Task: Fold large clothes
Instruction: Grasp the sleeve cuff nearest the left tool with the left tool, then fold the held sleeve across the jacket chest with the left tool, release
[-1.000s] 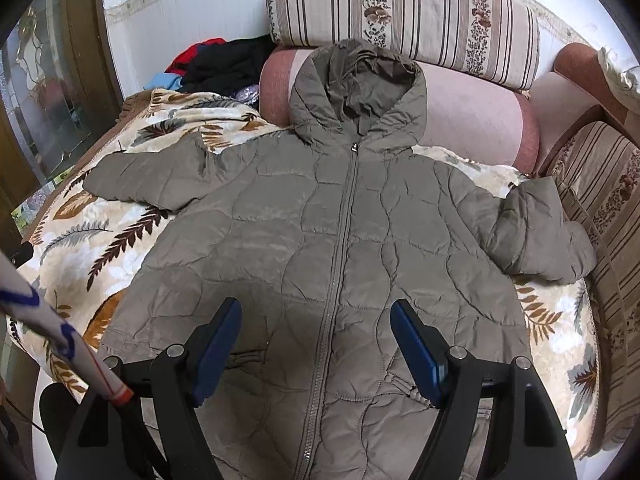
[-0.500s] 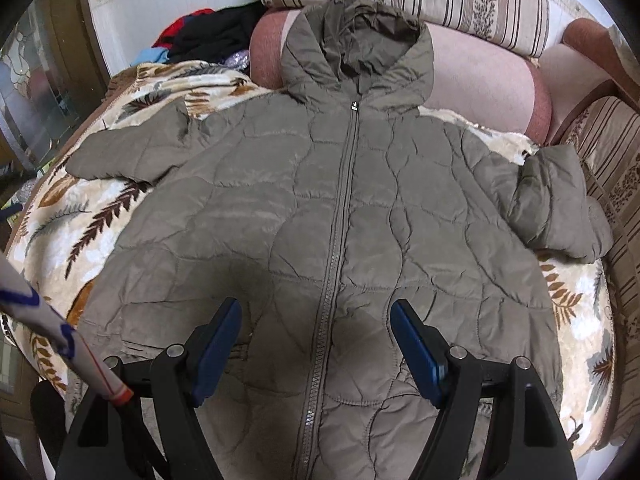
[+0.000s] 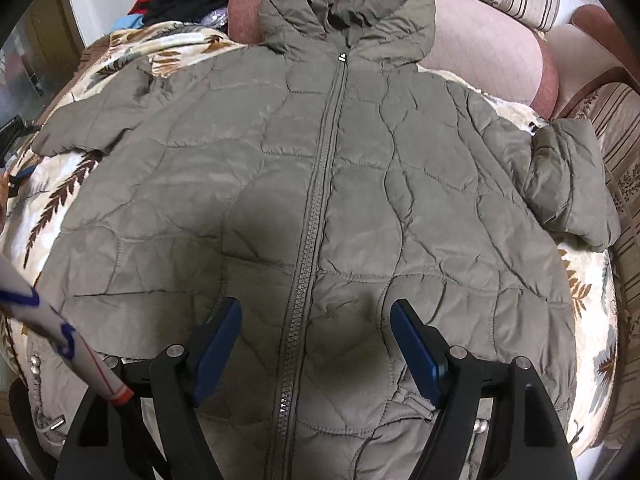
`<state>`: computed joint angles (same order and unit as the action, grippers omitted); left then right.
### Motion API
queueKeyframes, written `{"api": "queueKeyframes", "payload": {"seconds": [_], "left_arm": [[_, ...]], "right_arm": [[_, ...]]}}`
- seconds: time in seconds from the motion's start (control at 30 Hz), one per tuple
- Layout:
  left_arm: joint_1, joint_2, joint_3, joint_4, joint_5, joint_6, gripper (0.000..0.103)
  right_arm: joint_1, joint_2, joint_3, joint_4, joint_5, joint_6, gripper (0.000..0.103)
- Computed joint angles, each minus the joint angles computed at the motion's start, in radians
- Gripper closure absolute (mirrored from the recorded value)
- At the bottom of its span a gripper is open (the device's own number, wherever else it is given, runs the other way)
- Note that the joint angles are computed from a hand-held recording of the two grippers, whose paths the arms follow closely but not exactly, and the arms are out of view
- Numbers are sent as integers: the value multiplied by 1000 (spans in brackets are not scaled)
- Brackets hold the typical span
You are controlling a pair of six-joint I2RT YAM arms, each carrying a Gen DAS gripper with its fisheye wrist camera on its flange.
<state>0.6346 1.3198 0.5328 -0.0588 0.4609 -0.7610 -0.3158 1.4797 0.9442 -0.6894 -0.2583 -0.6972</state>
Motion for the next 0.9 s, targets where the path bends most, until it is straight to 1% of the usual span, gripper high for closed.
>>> {"api": "queueKeyframes", "payload": {"seconds": [0.07,0.1,0.17,0.2,0.23,0.27,0.3,0.33,0.4,0.43,0.47,0.57,0.6,0.63,0.77,0.8,0.9], "left_arm": [[-4,24,-8,76,0,-19,22],[-1,41,-3,93,10,-21,21],[-12,66,-2,140,3,-57,21],[-26,66,-4,156,-20,-78,21],[-44,67,11,128,-50,-71,23],[-79,63,57,29,-127,-32,44],[-105,76,105,-62,-190,2,84],[-119,100,154,-143,-232,30,91],[-85,87,173,-193,-220,31,93],[-70,61,185,-241,-255,31,93],[-56,39,187,-267,-275,32,93],[14,-23,186,-331,-256,30,94],[13,-45,187,-359,-273,27,94],[-5,-62,191,-383,-303,27,94],[-164,-117,253,-497,-482,35,94],[-189,-140,260,-518,-506,46,94],[-360,-180,338,-611,-629,31,95]], "right_arm": [[5,4,-9,10,10,1,22],[7,6,-12,16,14,3,22],[8,12,-12,23,17,6,22],[11,13,-13,31,21,10,22],[14,17,-13,35,24,13,22],[15,18,-12,37,26,15,22],[16,18,-12,36,27,12,22],[16,15,-13,37,25,9,22],[11,3,-16,33,18,-4,22],[7,-6,-20,30,13,-11,22],[3,-13,-20,28,8,-18,22],[-18,-36,-22,22,-16,-40,22],[-27,-38,-19,16,-25,-48,22],[-39,-41,-15,6,-38,-55,22],[-92,-54,1,-39,-90,-95,22],[-114,-56,8,-52,-111,-108,22],[-177,-48,41,-96,-166,-138,22]]}}
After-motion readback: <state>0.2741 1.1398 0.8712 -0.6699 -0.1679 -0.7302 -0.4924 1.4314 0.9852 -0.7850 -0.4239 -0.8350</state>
